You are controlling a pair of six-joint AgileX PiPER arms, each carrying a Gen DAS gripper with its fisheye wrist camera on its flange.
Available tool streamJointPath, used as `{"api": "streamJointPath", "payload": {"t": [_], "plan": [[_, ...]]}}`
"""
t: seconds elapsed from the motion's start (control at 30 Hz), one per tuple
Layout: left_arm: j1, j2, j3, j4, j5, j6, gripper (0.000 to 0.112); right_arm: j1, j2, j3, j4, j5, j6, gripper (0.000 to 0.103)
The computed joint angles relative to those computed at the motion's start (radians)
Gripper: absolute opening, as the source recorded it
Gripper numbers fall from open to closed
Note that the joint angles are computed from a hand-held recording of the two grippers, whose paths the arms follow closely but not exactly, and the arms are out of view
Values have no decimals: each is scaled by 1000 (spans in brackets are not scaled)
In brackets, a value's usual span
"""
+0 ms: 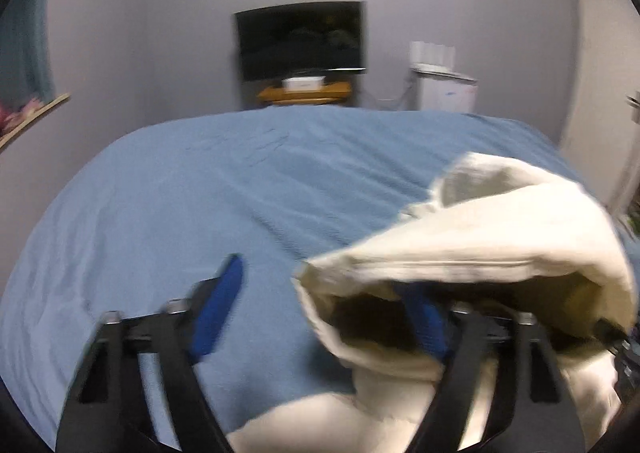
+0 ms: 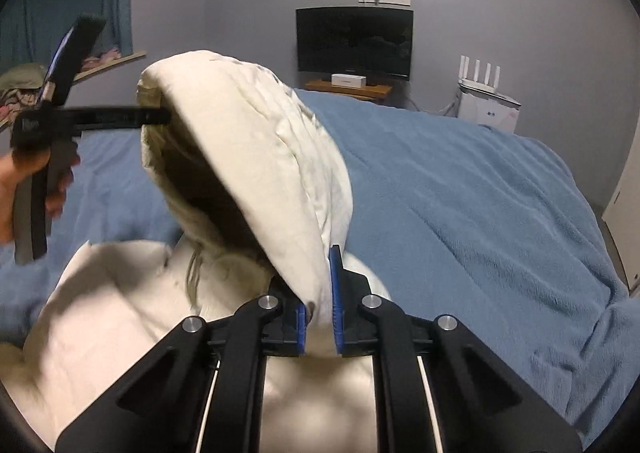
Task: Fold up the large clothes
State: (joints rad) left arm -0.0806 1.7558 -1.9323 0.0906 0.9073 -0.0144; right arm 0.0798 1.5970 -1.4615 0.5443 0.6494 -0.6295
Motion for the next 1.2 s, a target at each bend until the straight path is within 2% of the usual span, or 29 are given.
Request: {"api": "streamJointPath", "payload": {"t": [0.03,0.07,0.17,0.23,0.5,0.6,0.67,0.77,0.97,1.0,1.07,1.1,1.13,1.2], "plan": [[9,-14,13,-57,17,72,9,3,-19,29,-1,-12,-12,8],[6,-48,55,-74,25,111,10,6,-40,60,-8,-23,-16,8],[-38,-176,216,-22,-24,110,8,1,-77,111,-4,-36,-18,8],[-40,-284,323,-75,-34,146,8,-18,-105,138,20,-37,-34,8],[-14,-631,648,-244,3,254,6,-134,-253,272,225,56,-262,8],[52,-687,763,-333,29,319,6,-158,-318,355,274,109,-364,8],[80,-674,839,-343,2,355,6,-142,-338,389,256,119,-385,8],[120,-575,861,-374,-14,382,0,-63,-309,387,161,81,-324,8],[58,-456,835,-246,-76,302,1,34,-195,377,29,-3,-222,8],[51,-464,839,-239,-81,297,3,36,-182,369,22,-8,-218,8],[29,-486,845,-214,-88,277,33,41,-168,363,14,-23,-201,8],[34,-512,865,-224,-94,290,62,38,-170,365,17,-25,-200,8],[39,-544,876,-245,-96,309,72,31,-173,365,25,-27,-200,8],[64,-589,876,-322,-57,383,71,18,-182,371,50,-22,-209,8]]}}
